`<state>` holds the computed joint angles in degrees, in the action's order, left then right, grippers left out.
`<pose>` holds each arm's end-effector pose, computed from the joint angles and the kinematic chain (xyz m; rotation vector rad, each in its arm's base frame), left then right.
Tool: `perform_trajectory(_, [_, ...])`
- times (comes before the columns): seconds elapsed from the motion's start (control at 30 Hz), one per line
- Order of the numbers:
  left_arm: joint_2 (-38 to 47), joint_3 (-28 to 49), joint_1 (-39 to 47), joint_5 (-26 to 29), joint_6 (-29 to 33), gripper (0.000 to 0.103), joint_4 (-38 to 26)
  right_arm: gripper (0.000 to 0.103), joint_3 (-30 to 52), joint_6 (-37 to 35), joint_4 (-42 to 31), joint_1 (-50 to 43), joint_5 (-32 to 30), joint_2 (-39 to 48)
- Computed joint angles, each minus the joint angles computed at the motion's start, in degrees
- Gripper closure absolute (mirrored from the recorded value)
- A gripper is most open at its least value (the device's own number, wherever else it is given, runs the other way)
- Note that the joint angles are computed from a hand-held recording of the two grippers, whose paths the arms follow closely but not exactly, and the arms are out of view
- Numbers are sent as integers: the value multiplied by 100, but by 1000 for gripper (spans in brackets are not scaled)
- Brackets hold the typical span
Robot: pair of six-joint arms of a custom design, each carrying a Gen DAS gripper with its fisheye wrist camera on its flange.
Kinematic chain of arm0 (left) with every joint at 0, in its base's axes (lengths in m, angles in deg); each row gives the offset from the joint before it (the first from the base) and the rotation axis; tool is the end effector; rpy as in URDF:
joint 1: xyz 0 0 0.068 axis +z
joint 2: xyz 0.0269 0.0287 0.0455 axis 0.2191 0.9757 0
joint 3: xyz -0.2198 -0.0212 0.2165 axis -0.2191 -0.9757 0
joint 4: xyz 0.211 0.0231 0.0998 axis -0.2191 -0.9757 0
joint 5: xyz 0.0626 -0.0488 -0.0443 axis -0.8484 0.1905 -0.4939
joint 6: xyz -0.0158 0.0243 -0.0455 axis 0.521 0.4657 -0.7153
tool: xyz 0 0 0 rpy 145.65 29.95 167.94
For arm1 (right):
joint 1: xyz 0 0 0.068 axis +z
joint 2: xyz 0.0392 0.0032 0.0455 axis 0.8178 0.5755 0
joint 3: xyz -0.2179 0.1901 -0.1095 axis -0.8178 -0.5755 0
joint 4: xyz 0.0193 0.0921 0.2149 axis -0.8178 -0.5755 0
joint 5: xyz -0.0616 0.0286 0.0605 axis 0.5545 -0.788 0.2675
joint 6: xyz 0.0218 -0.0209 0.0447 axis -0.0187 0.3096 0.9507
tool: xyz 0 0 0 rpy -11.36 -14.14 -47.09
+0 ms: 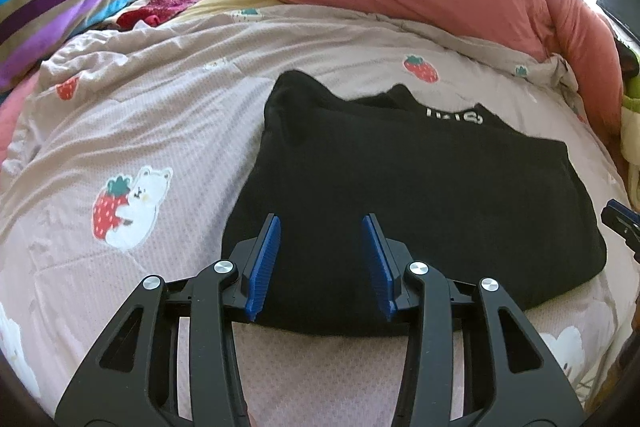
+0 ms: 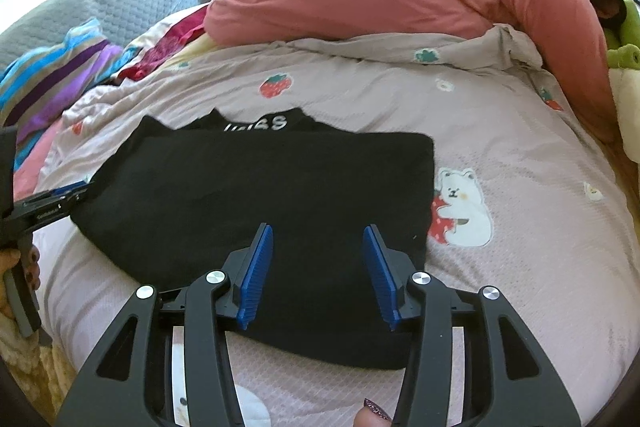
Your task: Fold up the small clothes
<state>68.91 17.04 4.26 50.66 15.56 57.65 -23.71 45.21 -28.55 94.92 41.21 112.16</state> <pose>0.4058 -0.0699 0.2026 0.6139 2.4203 -0.3049 0.2219 0.1620 0.2161 0.4526 2.3421 0.0122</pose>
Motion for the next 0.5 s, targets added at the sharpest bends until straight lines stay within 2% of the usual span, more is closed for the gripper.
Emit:
perform_trajectory(0.3, [-32,-566,172,84,42,68,322,56,-188,392,75,173,-384,505])
perform_trajectory(0.37, [-64,-702,208,122,66,68,411,56,-413,604,277,209,-539,577])
perform_trajectory(0.5, [-150,-972,290,218,132,68,587,56,-556,865,366,434,-475,572])
